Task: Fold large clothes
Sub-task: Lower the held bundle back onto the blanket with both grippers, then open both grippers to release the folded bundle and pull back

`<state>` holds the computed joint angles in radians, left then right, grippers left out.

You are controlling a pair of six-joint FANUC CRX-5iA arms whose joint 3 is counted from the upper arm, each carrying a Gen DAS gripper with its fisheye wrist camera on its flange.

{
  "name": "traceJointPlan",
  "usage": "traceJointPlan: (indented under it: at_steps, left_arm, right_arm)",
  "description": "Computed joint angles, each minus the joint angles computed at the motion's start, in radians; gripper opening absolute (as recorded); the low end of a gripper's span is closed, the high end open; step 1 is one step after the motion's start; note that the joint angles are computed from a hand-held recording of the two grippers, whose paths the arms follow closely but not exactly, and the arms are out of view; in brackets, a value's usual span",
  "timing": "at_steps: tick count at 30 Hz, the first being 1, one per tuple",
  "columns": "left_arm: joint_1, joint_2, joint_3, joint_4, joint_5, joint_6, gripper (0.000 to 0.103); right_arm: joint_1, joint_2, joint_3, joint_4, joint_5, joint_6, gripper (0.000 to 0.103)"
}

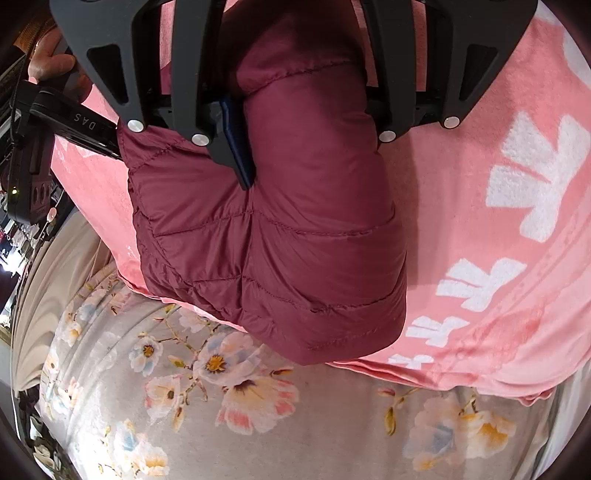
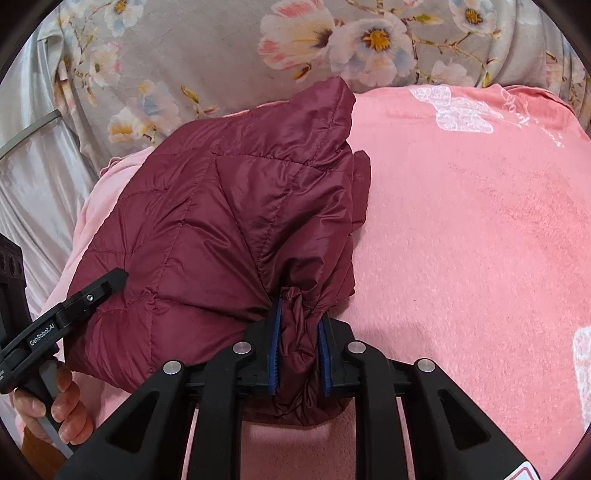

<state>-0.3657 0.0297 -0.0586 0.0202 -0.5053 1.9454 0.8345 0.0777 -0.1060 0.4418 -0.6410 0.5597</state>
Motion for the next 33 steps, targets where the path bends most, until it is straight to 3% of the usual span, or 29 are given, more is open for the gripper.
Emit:
traceJointPlan:
  at_steps: [5, 8, 11, 12, 14, 18, 22, 26, 33]
  left_arm:
    - [-0.029, -0.004, 0.051, -0.123, -0.095, 0.138, 0.057]
    - [-0.064, -0.046, 0.063, -0.24, -0.162, 0.275, 0.064]
    - [-0.169, -0.054, 0.168, -0.488, -0.356, 0.447, 0.065]
    - [-0.218, -0.045, 0.225, -0.577, -0.446, 0.495, 0.064]
    - [-0.263, -0.015, 0.315, -0.648, -0.551, 0.531, 0.064]
    - [-0.295, 0.079, 0.487, -0.661, -0.685, 0.53, 0.064]
    - [-0.312, 0.207, 0.631, -0.661, -0.814, 0.491, 0.064]
    - [-0.3, 0.274, 0.666, -0.616, -0.862, 0.479, 0.064]
    - [-0.34, 0.325, 0.697, -0.69, -0.922, 0.49, 0.064]
  right_arm:
    - [0.007, -0.048, -0.031, -0.005, -0.026, -0.011, 0.032]
    - [0.029, -0.121, -0.115, 0.101, -0.023, -0.094, 0.032]
    - [0.071, -0.179, -0.191, 0.319, -0.056, -0.229, 0.024]
    - [0.076, -0.183, -0.191, 0.343, -0.055, -0.238, 0.015]
    - [0.091, -0.17, -0.153, 0.348, -0.069, -0.21, 0.011]
    - [0.122, -0.098, -0.075, 0.339, -0.101, -0.079, 0.003]
    - [0.11, -0.042, -0.028, 0.221, -0.102, 0.018, 0.001]
    - [0.098, -0.014, -0.024, 0.194, -0.107, 0.022, 0.001]
    - [0.093, 0.001, -0.039, 0.2, -0.106, 0.018, 0.0]
